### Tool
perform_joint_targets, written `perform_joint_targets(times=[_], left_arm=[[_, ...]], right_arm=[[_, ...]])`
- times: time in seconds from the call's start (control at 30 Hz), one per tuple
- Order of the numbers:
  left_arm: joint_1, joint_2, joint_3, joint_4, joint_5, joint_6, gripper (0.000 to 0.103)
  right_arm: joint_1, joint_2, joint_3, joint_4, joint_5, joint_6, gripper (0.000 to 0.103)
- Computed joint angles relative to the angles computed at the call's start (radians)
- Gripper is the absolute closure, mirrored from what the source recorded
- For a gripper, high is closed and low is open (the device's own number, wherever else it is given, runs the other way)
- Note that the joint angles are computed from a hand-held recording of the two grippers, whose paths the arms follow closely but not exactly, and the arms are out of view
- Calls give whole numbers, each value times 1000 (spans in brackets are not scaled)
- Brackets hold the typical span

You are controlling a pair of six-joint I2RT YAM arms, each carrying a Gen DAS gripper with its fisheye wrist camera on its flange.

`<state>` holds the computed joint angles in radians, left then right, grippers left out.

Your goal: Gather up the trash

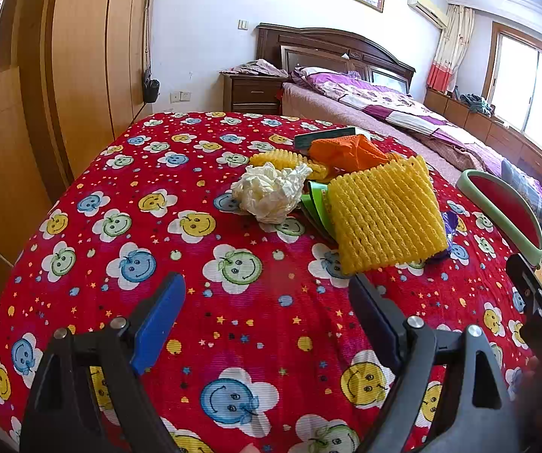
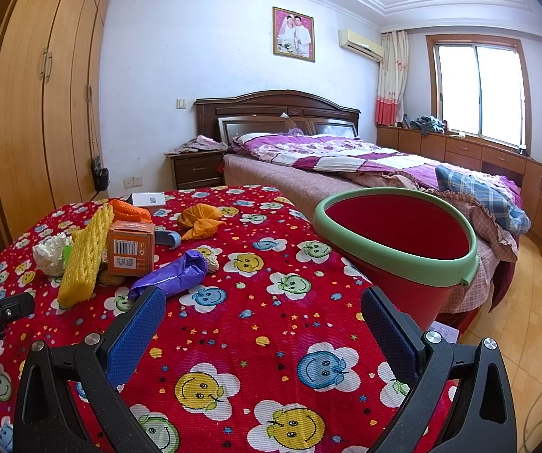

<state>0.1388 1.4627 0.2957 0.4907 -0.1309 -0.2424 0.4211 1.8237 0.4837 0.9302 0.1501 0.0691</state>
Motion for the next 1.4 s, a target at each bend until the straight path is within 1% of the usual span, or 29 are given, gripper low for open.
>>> perform_joint_targets(times=[0.77,0.83,0.87,0.9,1.0,1.07,1.13,1.27,1.37,1.4], left_arm=[[-2,9,6,-7,1,-5,15],[8,8,15,-25,21,-4,15],[18,10,19,-29,35,-2,15],[25,10,24,-37,45,-1,15],[40,-4,43,-66,54,20,15],[51,-14,70,-95,60,39,15],[62,-13,105,-128,69,64,15],[82,51,220,-214,94,91,15],[97,105,288,-247,118,98,15],[98,124,309,-255,118,101,15]], right_arm=[[4,-4,2,-8,2,3,1],[-1,-16,18,-52,-8,9,1],[-11,-24,38,-93,-24,12,1],[-15,-26,33,-90,-30,11,1],[-46,-43,75,-188,-80,20,1],[-74,-64,105,-257,-131,32,1],[-81,-78,116,-285,-152,35,1],[-92,-101,181,-404,-207,28,1],[-87,-82,278,-551,-231,30,1],[-81,-67,295,-567,-235,35,1]])
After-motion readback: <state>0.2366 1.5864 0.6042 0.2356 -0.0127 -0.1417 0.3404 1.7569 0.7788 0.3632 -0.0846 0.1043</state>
